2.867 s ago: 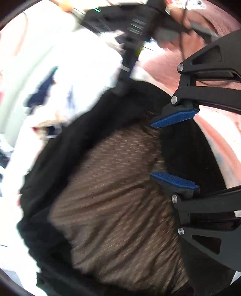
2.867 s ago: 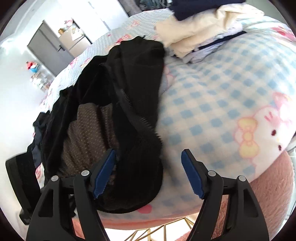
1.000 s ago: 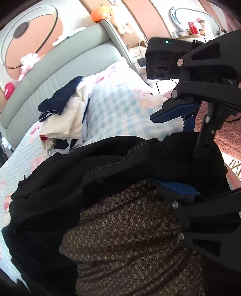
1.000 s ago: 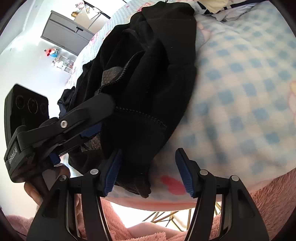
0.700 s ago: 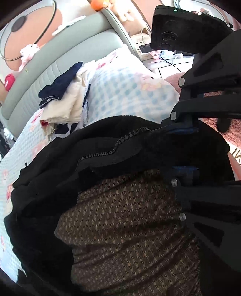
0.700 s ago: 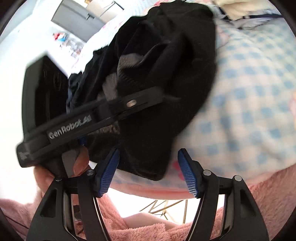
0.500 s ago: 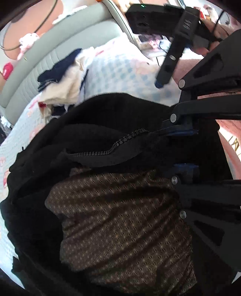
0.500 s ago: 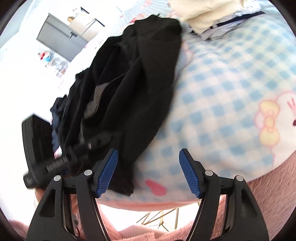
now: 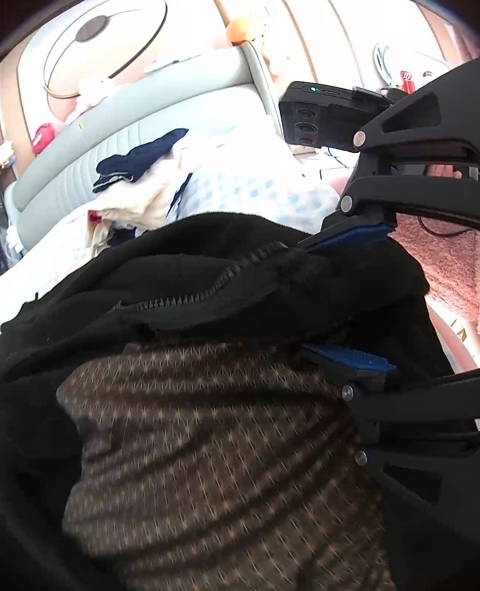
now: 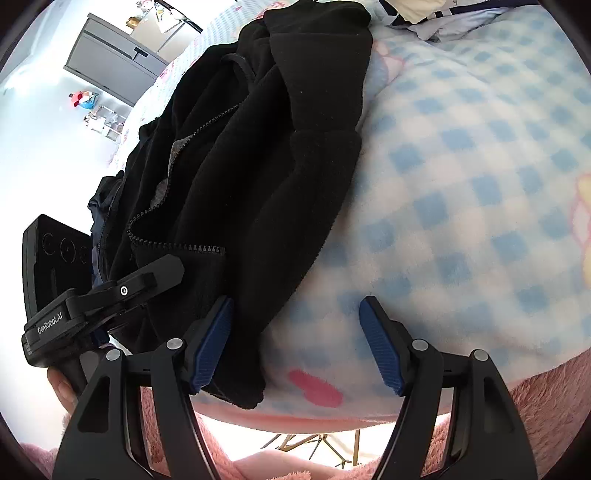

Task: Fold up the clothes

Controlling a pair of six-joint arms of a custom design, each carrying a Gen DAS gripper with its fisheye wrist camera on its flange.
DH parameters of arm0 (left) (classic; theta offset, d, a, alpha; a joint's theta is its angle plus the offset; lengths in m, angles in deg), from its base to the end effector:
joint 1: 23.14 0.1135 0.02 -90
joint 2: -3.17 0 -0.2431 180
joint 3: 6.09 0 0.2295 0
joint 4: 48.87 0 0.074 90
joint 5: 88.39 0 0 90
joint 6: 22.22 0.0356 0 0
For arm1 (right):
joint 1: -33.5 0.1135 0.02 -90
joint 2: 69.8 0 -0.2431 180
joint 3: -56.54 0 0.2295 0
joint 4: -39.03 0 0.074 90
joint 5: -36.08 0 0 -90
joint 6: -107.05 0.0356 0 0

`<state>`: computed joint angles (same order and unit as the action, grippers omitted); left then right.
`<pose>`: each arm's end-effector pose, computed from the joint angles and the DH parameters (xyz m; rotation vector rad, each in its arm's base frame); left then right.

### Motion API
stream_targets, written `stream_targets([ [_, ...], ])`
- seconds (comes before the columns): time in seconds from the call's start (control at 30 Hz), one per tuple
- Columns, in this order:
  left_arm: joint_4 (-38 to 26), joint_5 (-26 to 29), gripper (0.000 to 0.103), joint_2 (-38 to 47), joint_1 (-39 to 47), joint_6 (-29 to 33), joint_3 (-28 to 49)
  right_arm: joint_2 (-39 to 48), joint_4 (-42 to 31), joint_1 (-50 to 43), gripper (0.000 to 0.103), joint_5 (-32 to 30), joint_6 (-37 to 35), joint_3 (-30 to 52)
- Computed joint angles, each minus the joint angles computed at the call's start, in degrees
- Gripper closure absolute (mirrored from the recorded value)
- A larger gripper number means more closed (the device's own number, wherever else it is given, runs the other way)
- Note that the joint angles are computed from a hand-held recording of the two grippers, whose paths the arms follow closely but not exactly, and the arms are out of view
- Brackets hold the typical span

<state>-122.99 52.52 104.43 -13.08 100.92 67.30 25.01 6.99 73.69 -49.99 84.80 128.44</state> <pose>0.2513 0.0165 0.1503 0.4083 2.6748 -1.3005 0.2420 0.2012 0.1767 0.6614 2.5757 0.6254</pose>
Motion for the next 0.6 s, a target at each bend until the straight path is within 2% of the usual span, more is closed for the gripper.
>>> stream_targets([
  [0.13, 2.61, 4.37, 0.056, -0.71, -3.89, -3.31, -1.03, 1.86, -1.82, 0.73, 0.031, 0.85, 0.69, 2.82],
  [0.17, 5.49, 3.32, 0.066, -3.13, -5.20, -4.92, -2.73, 2.29, -2.29, 0.81, 0.031, 1.00, 0.88, 3.43],
  [0.2, 9.82, 0.33, 0.081, -6.65, -7.27, -7.78, -5.36, 2.55, -2.83, 0.83, 0.031, 0.99, 0.96, 3.74],
  [0.23, 13.89, -3.27, 0.081, -9.92, -9.78, -10.86, -7.86, 3.12, -3.37, 0.88, 0.031, 1.06, 1.09, 4.39],
  [0.27, 15.33, -4.67, 0.082, -11.18, -10.52, -12.28, -8.96, 4.32, -3.91, 1.14, 0.031, 1.35, 1.44, 5.77],
  [0.37, 15.25, -4.19, 0.085, -11.82, -8.70, -13.39, -9.91, 5.31, -3.63, 1.42, 0.031, 1.51, 2.45, 6.75],
  [0.47, 12.17, -2.63, 0.086, -12.56, -4.49, -10.72, -9.48, 3.37, -2.65, 1.65, 0.031, 2.82, 2.77, 5.68],
  [0.57, 6.45, -1.27, 0.086, -13.29, -0.07, -4.45, -8.56, 3.50, -11.68, 4.48, 0.031, 13.18, -1.50, 13.40],
  [0.6, 5.00, -0.75, 0.086, -13.52, 1.09, -2.99, -8.47, 4.09, -13.51, 4.45, 0.029, 13.72, -3.92, 15.97],
])
